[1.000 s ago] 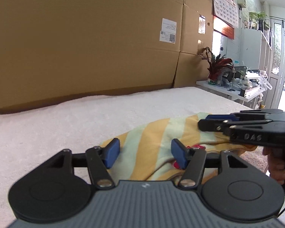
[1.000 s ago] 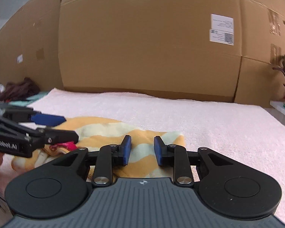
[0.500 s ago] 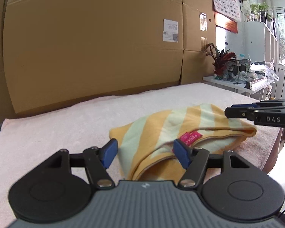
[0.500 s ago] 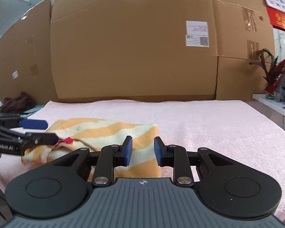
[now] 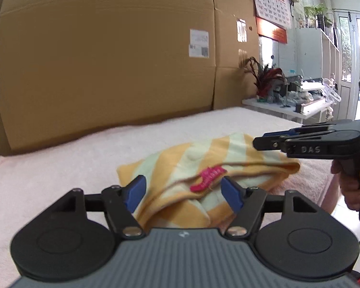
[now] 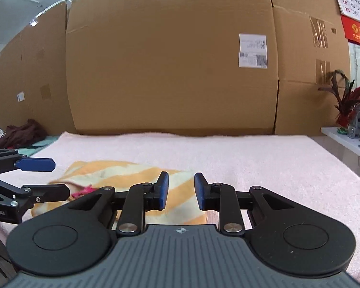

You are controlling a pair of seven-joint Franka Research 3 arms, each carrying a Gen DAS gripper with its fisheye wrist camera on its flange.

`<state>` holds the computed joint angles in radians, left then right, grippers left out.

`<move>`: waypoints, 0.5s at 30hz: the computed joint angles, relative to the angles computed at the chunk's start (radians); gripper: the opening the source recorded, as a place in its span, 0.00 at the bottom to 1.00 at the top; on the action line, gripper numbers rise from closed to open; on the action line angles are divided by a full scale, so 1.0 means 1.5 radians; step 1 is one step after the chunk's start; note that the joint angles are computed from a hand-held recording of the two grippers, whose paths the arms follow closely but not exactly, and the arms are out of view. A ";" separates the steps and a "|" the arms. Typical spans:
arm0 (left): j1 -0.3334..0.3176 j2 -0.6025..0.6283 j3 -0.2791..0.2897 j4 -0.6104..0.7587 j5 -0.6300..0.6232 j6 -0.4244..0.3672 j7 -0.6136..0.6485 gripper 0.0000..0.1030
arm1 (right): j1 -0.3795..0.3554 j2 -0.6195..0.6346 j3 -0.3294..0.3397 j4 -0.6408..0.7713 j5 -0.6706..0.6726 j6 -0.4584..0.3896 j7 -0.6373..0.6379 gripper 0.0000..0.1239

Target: Fold clothes

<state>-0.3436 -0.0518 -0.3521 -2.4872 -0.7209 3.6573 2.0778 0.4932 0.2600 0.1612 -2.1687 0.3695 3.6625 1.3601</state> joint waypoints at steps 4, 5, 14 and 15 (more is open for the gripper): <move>-0.020 0.009 -0.003 0.013 -0.055 0.015 0.085 0.70 | -0.011 0.002 0.002 -0.010 -0.028 -0.006 0.010 0.20; -0.018 -0.004 0.012 0.004 -0.007 0.005 0.028 0.69 | -0.019 0.000 0.006 -0.010 -0.040 0.007 0.023 0.18; -0.003 0.065 0.043 0.139 -0.134 -0.057 0.054 0.51 | 0.057 0.081 -0.079 0.152 0.019 -0.131 0.010 0.09; -0.007 0.071 0.052 0.138 -0.115 -0.060 0.036 0.52 | 0.073 0.084 -0.094 0.156 0.030 -0.133 -0.010 0.09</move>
<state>-0.3543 0.0549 -0.2744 -2.2808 -0.8929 3.5668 2.1314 0.6033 0.3864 0.0202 -1.9353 0.4150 3.4632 1.3455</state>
